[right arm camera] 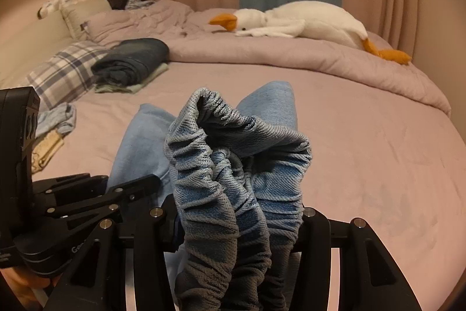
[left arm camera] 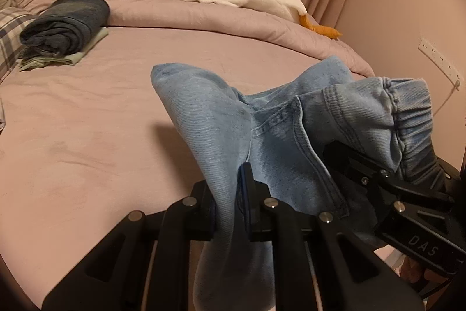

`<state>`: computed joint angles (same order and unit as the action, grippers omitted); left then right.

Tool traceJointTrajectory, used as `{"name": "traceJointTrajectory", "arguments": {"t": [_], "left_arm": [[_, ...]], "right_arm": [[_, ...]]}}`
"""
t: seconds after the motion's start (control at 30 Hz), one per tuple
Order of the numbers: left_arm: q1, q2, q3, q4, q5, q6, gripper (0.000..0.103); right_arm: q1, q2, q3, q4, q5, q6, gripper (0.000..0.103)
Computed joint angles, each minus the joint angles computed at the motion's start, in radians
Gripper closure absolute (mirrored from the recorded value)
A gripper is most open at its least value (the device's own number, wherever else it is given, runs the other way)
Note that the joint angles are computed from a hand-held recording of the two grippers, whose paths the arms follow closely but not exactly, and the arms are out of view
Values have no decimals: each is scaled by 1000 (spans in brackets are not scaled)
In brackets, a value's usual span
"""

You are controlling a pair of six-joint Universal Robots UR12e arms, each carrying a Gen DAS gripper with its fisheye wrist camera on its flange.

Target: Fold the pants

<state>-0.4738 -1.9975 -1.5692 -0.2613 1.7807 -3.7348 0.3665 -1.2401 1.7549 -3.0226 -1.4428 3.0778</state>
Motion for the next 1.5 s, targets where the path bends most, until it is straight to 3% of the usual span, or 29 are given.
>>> {"name": "traceJointTrajectory", "arguments": {"t": [0.37, 0.77, 1.5], "left_arm": [[-6, 50, -74, 48, 62, -36, 91], [-1, 72, -93, 51, 109, -31, 91], [32, 40, -26, 25, 123, 35, 91]], "right_arm": [[23, -1, -7, -15, 24, -24, 52], [39, 11, -30, -25, 48, -41, 52], [41, 61, -105, -41, 55, -40, 52]]}}
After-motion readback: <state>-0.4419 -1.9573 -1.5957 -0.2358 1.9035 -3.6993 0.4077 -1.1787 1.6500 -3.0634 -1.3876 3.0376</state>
